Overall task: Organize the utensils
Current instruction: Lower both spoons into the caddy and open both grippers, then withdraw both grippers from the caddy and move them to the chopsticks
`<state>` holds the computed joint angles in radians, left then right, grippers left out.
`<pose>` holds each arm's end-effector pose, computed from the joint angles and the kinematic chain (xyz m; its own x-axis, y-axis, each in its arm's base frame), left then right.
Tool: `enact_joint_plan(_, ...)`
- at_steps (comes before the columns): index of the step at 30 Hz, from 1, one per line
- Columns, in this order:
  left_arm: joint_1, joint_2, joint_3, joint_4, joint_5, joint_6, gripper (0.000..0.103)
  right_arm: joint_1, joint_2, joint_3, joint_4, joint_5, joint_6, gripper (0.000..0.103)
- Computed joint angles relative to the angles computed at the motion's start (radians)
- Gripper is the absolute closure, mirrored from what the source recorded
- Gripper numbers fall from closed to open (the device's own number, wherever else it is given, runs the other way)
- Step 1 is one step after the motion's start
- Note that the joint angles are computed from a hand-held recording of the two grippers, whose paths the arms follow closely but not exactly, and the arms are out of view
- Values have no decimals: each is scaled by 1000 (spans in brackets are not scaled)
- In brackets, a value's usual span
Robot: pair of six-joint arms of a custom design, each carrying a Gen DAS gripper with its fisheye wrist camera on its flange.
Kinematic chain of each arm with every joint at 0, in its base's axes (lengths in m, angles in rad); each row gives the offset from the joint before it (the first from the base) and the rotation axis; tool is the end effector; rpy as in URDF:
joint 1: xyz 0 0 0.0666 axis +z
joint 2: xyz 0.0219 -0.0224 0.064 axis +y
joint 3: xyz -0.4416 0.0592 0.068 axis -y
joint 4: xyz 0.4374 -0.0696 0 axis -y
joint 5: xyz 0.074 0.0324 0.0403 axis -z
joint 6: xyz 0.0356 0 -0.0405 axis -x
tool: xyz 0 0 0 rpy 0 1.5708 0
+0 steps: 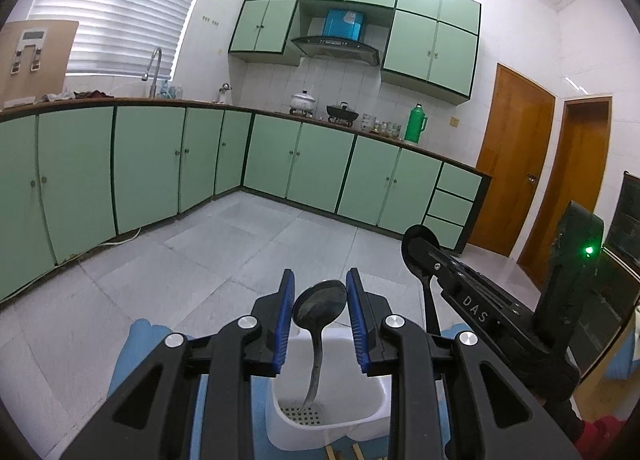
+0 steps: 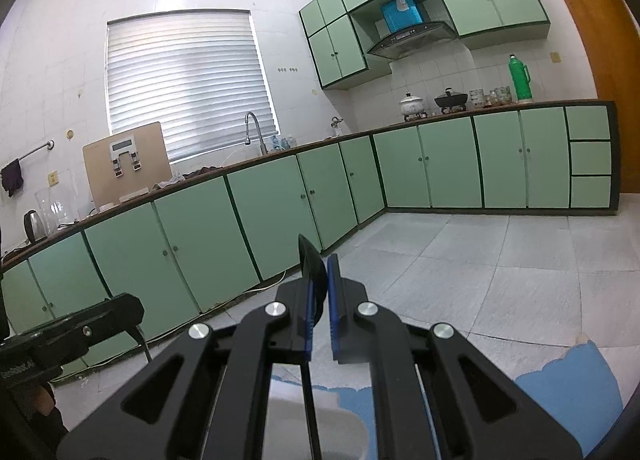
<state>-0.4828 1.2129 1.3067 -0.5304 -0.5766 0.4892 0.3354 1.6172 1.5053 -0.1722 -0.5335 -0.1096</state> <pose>0.4166 -0.1969 0.5649 -0.3079 -0.2834 -0.9082 -0.2187 0.9501 -0.2223 0.6036 0.2291 0.4902 -0.3445 -0.0203 -0.9386 -0.7110 0.6586 0.2467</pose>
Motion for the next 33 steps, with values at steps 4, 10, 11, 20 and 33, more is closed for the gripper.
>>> enact_joint_plan(4, 2, 5, -4, -10, 3, 18, 77, -3, -6, -22, 3, -4, 5, 98)
enact_joint_plan(10, 0, 19, 9, -36, 10, 29, 77, -3, -23, -49, -16, -7, 22, 98)
enact_joint_plan(11, -1, 20, 11, -39, 10, 31, 77, -4, -24, -51, -22, -11, 19, 98)
enact_joint_plan(20, -38, 2, 4, -82, -33, 73, 68, -29, -90, -97, -125, -37, 79, 54)
enact_joint_plan(33, -308, -84, -57, -380, -220, 335, 38, -121, -347, -293, -423, -53, 219, 8)
